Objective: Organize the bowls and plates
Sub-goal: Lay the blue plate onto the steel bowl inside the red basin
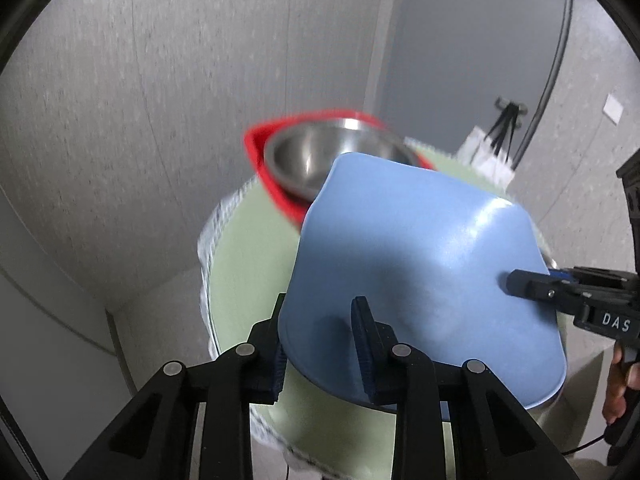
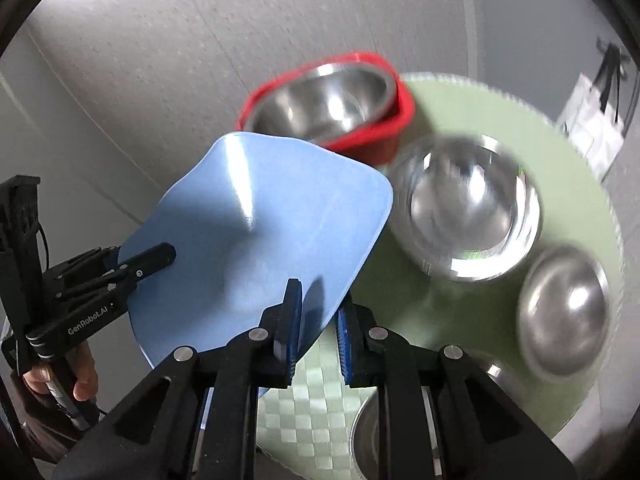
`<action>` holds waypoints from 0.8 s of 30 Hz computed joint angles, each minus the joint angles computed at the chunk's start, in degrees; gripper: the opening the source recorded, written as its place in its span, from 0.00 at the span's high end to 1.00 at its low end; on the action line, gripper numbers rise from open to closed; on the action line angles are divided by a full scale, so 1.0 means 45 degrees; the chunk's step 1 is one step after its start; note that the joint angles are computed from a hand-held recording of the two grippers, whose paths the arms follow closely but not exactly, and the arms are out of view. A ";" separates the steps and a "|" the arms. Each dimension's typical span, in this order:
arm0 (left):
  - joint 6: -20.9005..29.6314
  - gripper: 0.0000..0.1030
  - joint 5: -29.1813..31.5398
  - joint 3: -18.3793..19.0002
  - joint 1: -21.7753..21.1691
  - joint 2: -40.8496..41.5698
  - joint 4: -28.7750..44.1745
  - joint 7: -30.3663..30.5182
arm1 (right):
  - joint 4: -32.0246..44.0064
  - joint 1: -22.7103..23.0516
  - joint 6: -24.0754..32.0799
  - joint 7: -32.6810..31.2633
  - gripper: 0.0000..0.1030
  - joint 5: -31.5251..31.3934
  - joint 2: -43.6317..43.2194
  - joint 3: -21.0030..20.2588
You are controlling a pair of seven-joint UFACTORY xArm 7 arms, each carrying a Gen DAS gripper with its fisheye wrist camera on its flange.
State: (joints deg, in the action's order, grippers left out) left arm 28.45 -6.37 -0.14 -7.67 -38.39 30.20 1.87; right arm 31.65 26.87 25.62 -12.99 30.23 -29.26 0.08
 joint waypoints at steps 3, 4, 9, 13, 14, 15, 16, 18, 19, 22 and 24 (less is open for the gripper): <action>-0.0300 0.74 0.0086 0.0022 0.0071 0.0759 0.0885 0.0063 | 0.1015 -0.0095 -0.0217 -0.0391 0.84 -0.0062 0.0568 -0.0277; -0.0526 0.72 0.0129 0.0020 0.0093 0.1138 0.1240 0.0113 | 0.1332 -0.0172 -0.0397 -0.0409 0.84 -0.0125 0.0858 -0.0192; -0.1211 0.72 0.0519 -0.0177 0.0466 0.3520 0.3143 -0.0013 | 0.3988 -0.0775 -0.0906 -0.0500 0.84 -0.0484 0.3787 0.0183; -0.1607 0.73 0.0782 -0.0268 0.0708 0.5773 0.4724 -0.0176 | 0.5740 -0.1566 -0.0555 -0.0418 0.85 -0.0573 0.5707 0.0588; -0.1629 0.72 0.0909 -0.0321 0.0772 0.6188 0.5011 -0.0273 | 0.6042 -0.1757 -0.0549 -0.0311 0.84 -0.0764 0.6087 0.0733; -0.1616 0.72 0.0962 -0.0347 0.0802 0.6612 0.5303 -0.0360 | 0.6423 -0.1936 -0.0624 0.0027 0.85 -0.1244 0.6592 0.0902; -0.1575 0.72 0.0979 -0.0349 0.0823 0.7005 0.5582 -0.0417 | 0.6671 -0.2096 -0.0609 0.0271 0.84 -0.1626 0.6918 0.1037; -0.1419 0.72 0.1412 -0.0429 0.0915 0.7887 0.6278 -0.0829 | 0.7136 -0.2369 -0.0481 0.0672 0.84 -0.2220 0.7588 0.1271; -0.1343 0.73 0.1679 -0.0437 0.0941 0.8178 0.6507 -0.1072 | 0.7303 -0.2519 -0.0351 0.0664 0.84 -0.2232 0.7798 0.1392; -0.0947 0.72 0.2322 -0.0416 0.0877 0.9294 0.7595 -0.1662 | 0.7716 -0.2850 -0.0243 0.0682 0.84 -0.2400 0.8420 0.1643; -0.0560 0.72 0.2893 -0.0401 0.0635 1.0386 0.8855 -0.2354 | 0.7891 -0.2869 -0.0277 0.1017 0.84 -0.2836 0.8705 0.1708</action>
